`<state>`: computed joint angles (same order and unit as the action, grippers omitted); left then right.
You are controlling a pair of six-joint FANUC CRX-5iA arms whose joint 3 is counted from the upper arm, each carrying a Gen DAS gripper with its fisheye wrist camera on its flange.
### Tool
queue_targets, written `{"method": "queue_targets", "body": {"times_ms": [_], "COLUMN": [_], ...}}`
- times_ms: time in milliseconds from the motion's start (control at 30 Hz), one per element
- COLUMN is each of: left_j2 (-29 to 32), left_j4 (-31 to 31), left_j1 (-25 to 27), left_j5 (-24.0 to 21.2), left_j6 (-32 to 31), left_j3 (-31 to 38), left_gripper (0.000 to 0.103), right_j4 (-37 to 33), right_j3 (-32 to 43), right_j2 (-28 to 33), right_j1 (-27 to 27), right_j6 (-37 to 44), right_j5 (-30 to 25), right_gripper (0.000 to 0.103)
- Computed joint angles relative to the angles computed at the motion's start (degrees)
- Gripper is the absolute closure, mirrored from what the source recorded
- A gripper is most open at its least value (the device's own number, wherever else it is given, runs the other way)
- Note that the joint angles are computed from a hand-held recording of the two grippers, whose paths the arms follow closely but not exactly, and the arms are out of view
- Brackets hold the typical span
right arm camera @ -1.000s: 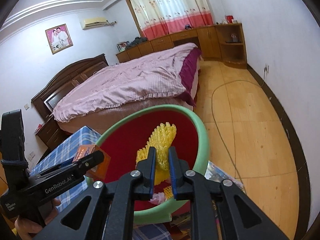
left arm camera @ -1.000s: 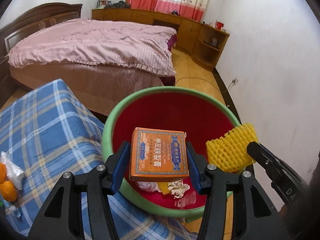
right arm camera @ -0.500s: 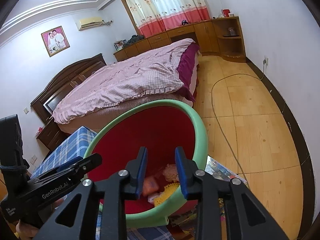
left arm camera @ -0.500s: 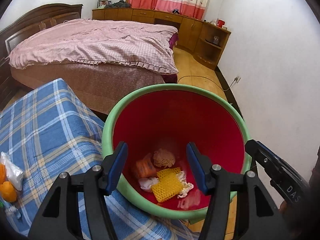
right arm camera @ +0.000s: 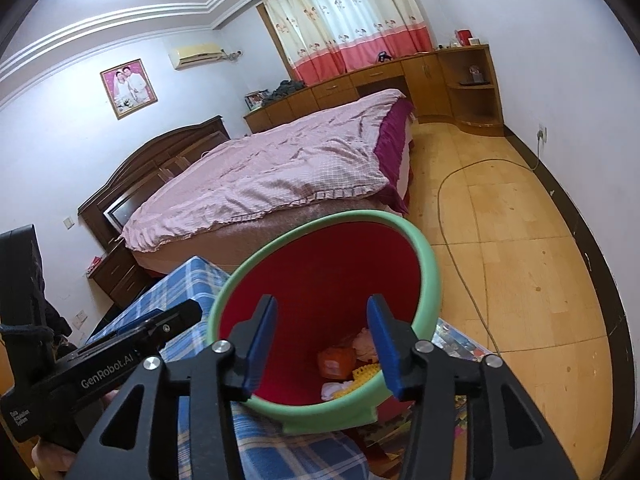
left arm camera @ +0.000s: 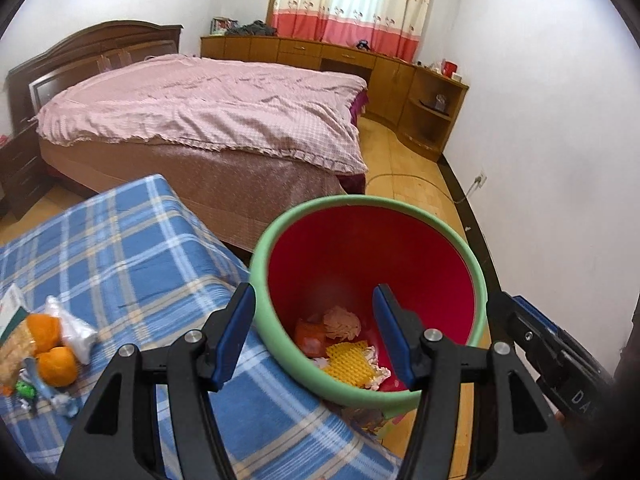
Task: Collect trash
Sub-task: 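Move both tools back over the table toward the remaining trash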
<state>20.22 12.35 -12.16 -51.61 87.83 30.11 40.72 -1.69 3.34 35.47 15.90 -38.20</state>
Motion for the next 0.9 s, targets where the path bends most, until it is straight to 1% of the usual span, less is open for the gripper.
{"method": "queue_targets", "body": {"times_ms": [133,267,400,633,900], "left_j2": [-2.33,-4.65,-7.07,-10.73,-15.08], "left_j4": [-1.25,-2.06,-2.90,-4.39,-6.04], "left_j1": [0.63,1.83,2.86,4.96,8.87], "left_j5": [0.85,1.35,2.52,3.53,3.27], "left_j6": [1.24,2.30,3.14,5.64,8.24], "left_j3": [-2.00,-4.13,-6.44,-9.55,-13.32], "left_gripper": [0.042,0.042,0.042,0.042,0.041], "right_j4": [1.38,2.34,2.86,1.55,-0.78], "right_j3": [-0.15,-0.04,0.40,2.28,6.40], "right_j2": [-0.52,-0.87,-0.76,0.01,2.59], "right_j1": [1.09,2.06,3.08,4.73,7.25], "right_j6": [-0.24,-0.44,-0.07,2.43,6.20], "right_j5": [0.03,0.11,0.53,1.42,1.16], "right_gripper": [0.044,0.041,0.035,0.023,0.019]}}
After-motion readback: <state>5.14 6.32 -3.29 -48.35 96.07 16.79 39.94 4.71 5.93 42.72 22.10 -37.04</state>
